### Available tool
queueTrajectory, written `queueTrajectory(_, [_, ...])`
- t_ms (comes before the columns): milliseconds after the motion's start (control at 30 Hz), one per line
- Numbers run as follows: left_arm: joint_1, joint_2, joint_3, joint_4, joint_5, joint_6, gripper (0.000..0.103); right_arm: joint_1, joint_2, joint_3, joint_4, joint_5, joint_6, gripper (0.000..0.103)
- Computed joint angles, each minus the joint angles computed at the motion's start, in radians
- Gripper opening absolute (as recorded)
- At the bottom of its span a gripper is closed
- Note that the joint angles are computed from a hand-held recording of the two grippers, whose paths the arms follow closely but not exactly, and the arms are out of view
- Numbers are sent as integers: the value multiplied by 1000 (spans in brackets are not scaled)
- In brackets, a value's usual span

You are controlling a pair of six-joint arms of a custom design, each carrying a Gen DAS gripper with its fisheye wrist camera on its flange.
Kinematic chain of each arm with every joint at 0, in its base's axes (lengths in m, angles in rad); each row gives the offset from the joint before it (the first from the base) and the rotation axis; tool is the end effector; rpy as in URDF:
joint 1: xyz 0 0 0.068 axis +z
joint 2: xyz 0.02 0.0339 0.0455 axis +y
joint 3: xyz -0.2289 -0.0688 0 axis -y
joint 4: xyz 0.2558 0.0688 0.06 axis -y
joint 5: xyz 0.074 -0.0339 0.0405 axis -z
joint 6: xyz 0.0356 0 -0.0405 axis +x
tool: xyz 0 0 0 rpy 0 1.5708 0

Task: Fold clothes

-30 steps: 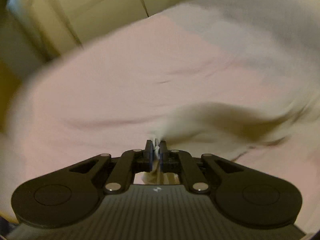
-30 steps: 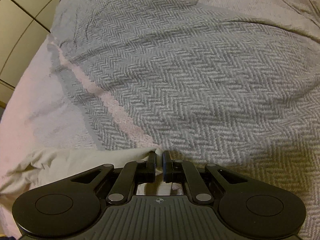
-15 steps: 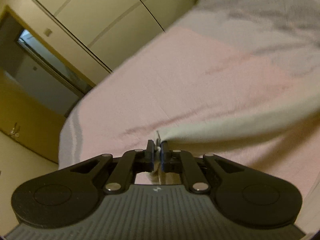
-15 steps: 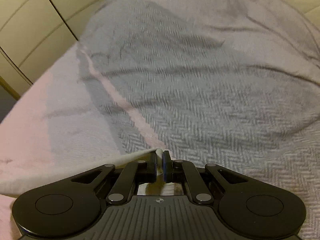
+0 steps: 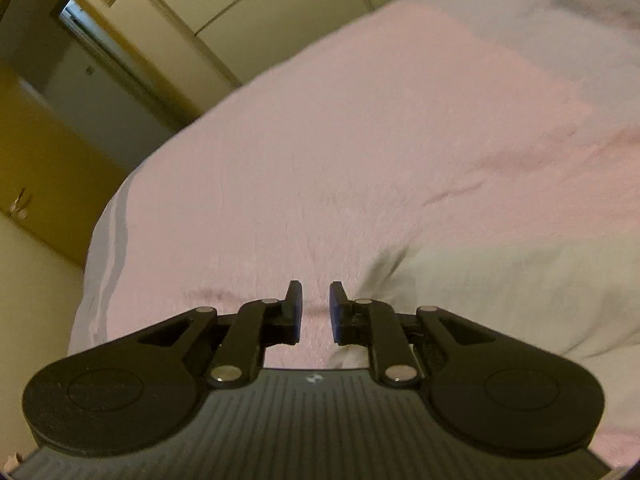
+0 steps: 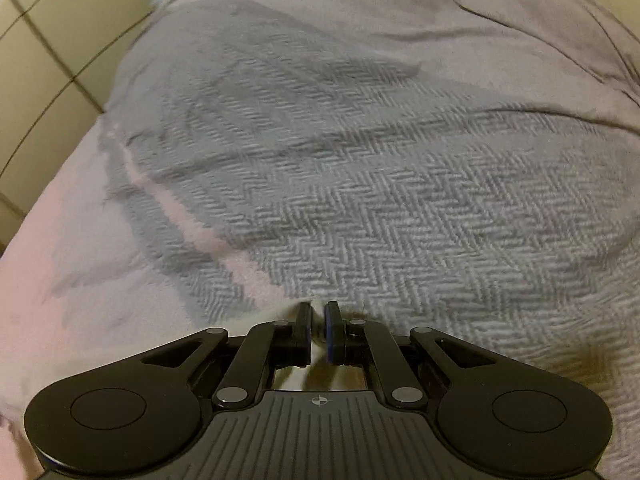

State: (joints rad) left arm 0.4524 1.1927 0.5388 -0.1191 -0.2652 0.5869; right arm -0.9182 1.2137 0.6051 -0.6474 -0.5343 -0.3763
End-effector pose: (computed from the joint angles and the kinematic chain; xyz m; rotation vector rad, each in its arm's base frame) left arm 0.2231 0.1188 0.1426 0.0273 2.4607 0.7987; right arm 0.1459 -0.1610 0.1314 0.5774 2.4934 0.3136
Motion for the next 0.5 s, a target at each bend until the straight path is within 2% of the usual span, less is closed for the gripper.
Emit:
queueTrajectory(33, [11, 15, -12, 23, -4, 7, 26, 8, 20, 13, -2, 8, 8, 8])
queueTrajectory(67, [24, 29, -24, 46, -8, 15, 37, -3, 18, 18, -13, 6, -1, 22])
queueTrajectory(100, [53, 23, -34, 49, 9, 26, 38, -19, 10, 21, -27, 1, -16, 35])
queueTrajectory(133, [83, 16, -42, 52, 26, 37, 38, -36, 3, 24, -41, -4, -31, 39])
queueTrajectory(233, [300, 4, 4, -76, 178, -11, 37, -94, -65, 26, -151, -27, -130, 41])
queueTrajectory(367, [565, 70, 86, -223, 395, -90, 36, -149, -147, 16, -322, -33, -253, 41])
queueTrajectory(433, [654, 111, 108, -273, 493, -71, 36, -160, -200, -11, -389, -30, -308, 41])
queueTrajectory(500, [662, 137, 98, -253, 527, -19, 36, -148, -290, -61, -430, -13, -339, 41])
